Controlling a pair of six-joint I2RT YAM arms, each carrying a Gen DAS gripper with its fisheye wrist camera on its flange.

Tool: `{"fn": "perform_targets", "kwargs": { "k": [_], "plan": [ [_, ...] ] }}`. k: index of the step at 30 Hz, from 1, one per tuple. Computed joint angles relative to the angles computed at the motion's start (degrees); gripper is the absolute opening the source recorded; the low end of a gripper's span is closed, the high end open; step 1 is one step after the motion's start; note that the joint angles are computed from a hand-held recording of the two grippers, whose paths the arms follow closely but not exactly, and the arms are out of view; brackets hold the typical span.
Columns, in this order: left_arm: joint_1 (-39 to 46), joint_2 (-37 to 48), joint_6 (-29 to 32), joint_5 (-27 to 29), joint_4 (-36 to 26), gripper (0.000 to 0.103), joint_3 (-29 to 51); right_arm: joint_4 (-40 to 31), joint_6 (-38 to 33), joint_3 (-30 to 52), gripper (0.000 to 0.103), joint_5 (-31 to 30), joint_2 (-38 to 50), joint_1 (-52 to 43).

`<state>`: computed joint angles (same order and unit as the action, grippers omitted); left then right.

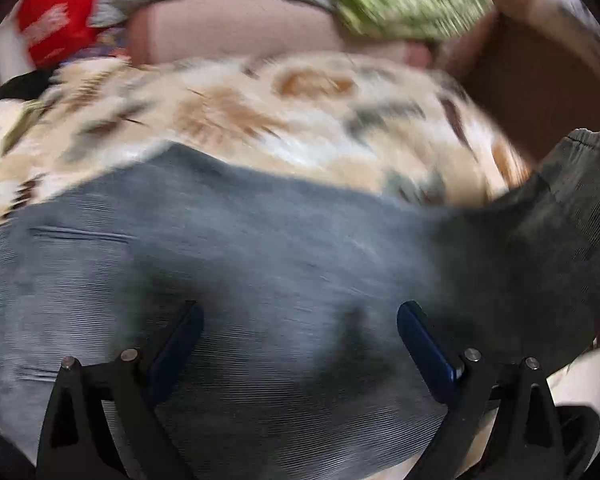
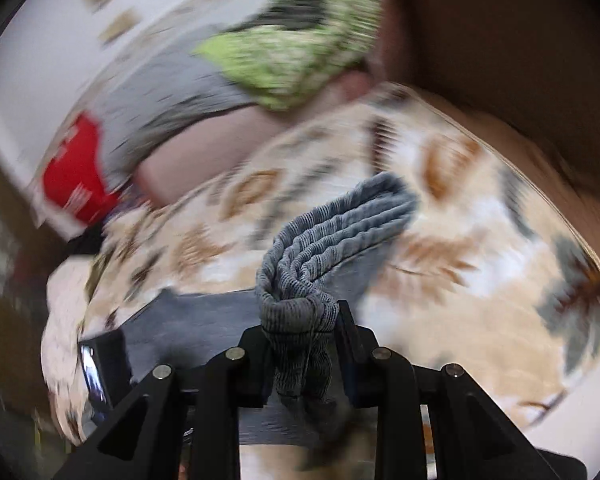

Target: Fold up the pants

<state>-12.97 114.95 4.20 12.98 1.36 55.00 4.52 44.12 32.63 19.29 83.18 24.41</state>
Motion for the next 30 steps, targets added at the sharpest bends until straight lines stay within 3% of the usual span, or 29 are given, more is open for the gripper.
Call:
{"fn": "perform_targets", "kwargs": {
  "k": [4,9,11,13,15,16,18,24,27,30],
  "plan": [
    [11.2,-4.2,-0.3,2.7,1.9,0.097,-2.0,3.2,-2.2,9.9,0.028,1.1,13.3,8.9],
    [19.9,-3.8,-0.1,3.4,-0.4,0.097,0.5,6.4,-1.8,18.7,0.031,-4.6,30.6,13.1],
    [21.1,-2.9,0.0,4.0,-2.6,0.097,2.1,6.9,-1.2,21.4,0.032,-10.0,37.2,12.7],
    [20.6,-2.8,0.2,4.2,-3.4,0.097,2.7,12.5,-2.2,18.8,0.037,-7.8,37.9,13.9],
    [18.7,-3.7,0.7,4.4,-4.0,0.097,2.6,15.6,-1.8,16.2,0.076,-11.0,36.6,13.5],
    [17.8,-4.6,0.6,4.7,-3.7,0.097,1.7,17.8,-1.1,14.6,0.081,-12.0,35.8,13.4],
    [15.3,-6.4,1.5,6.0,-5.0,0.097,1.4,22.1,0.4,10.0,0.082,-12.6,33.4,13.1],
    [8.6,-7.5,2.8,3.7,-5.3,0.097,-0.5,47.0,13.4,-12.2,0.082,-18.0,24.9,4.0],
    [4.5,-3.1,5.6,-1.8,-7.4,0.097,0.5,54.0,16.1,-15.4,0.082,-23.9,28.6,-1.9],
    [2.5,2.5,8.1,-9.1,-7.4,0.097,0.7,55.0,16.3,-15.0,0.082,-28.5,31.4,-4.5]
  ]
}}
